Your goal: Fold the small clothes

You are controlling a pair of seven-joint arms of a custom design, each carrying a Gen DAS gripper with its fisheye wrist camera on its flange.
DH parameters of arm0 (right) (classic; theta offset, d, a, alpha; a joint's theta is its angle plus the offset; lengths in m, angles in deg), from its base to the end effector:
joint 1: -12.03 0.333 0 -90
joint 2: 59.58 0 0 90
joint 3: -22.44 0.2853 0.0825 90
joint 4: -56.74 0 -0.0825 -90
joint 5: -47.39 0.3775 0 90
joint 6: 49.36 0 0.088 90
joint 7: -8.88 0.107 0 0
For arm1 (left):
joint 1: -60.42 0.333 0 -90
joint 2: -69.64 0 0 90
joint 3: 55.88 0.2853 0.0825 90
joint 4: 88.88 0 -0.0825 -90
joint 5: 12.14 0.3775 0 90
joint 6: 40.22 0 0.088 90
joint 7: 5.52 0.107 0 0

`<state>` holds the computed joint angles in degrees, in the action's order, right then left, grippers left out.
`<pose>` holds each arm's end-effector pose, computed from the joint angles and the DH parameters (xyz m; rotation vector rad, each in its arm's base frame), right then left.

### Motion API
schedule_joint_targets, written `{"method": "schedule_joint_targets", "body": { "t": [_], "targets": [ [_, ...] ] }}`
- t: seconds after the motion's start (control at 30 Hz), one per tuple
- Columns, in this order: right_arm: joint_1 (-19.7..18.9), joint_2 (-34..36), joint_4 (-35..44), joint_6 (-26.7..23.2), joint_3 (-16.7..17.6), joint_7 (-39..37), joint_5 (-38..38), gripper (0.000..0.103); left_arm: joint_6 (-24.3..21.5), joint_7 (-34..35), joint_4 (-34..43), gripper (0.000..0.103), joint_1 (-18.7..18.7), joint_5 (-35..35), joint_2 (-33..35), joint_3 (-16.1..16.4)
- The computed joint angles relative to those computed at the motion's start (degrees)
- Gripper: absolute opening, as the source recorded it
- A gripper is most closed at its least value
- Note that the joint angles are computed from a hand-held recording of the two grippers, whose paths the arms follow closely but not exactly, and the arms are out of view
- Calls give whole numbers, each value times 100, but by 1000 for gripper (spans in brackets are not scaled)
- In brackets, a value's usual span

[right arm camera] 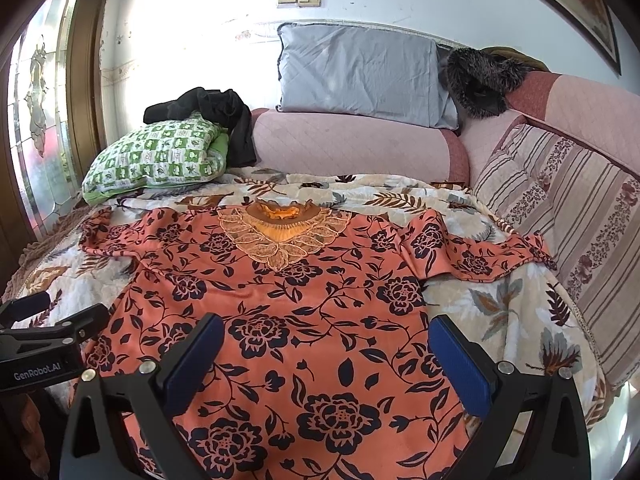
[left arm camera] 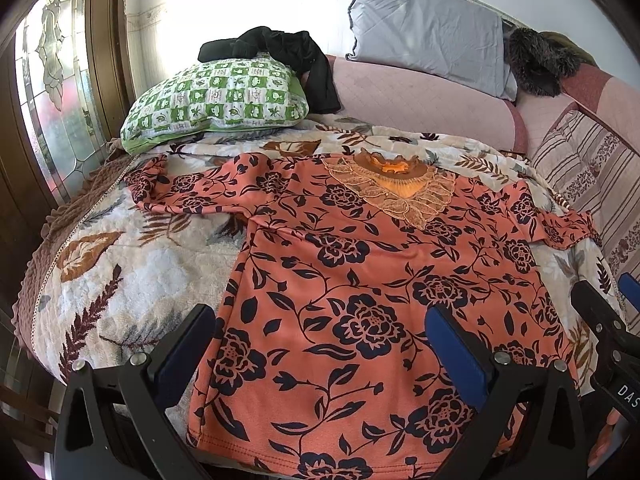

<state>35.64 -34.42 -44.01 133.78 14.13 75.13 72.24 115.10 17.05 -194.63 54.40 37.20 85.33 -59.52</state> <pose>0.6651 0.1559 0.4156 -1.8064 1.3559 -0.8081 0.6348 -0.1323 0.4094 -1.9977 1.4306 -0.6250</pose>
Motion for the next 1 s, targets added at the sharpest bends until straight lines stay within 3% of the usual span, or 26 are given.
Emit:
{"method": "schedule_joint_targets", "body": {
  "t": [0.5, 0.67, 0.7, 0.8, 0.9, 1.0],
  "targets": [
    [-49, 14, 32, -30, 47, -10, 6, 103, -18, -1, 13, 103, -5, 22, 8, 2],
    [-203, 57, 102, -107, 204, -50, 35, 103, 1, 68, -10, 103, 36, -67, 33, -10],
    [-330, 77, 159, -218, 330, -92, 74, 103, 27, 129, -20, 103, 77, -166, 66, -23],
    [-1141, 208, 424, -728, 1123, -469, 477, 103, 39, 446, -25, 103, 243, -634, 247, -80],
    [-1892, 451, 867, -1466, 1641, -835, 1155, 103, -277, 855, 141, 103, 360, -1155, 535, -144],
    [-2391, 925, 1725, -2216, 1667, -841, 1753, 103, -472, 991, 285, 103, 324, -1255, 723, -77]
  ]
}}
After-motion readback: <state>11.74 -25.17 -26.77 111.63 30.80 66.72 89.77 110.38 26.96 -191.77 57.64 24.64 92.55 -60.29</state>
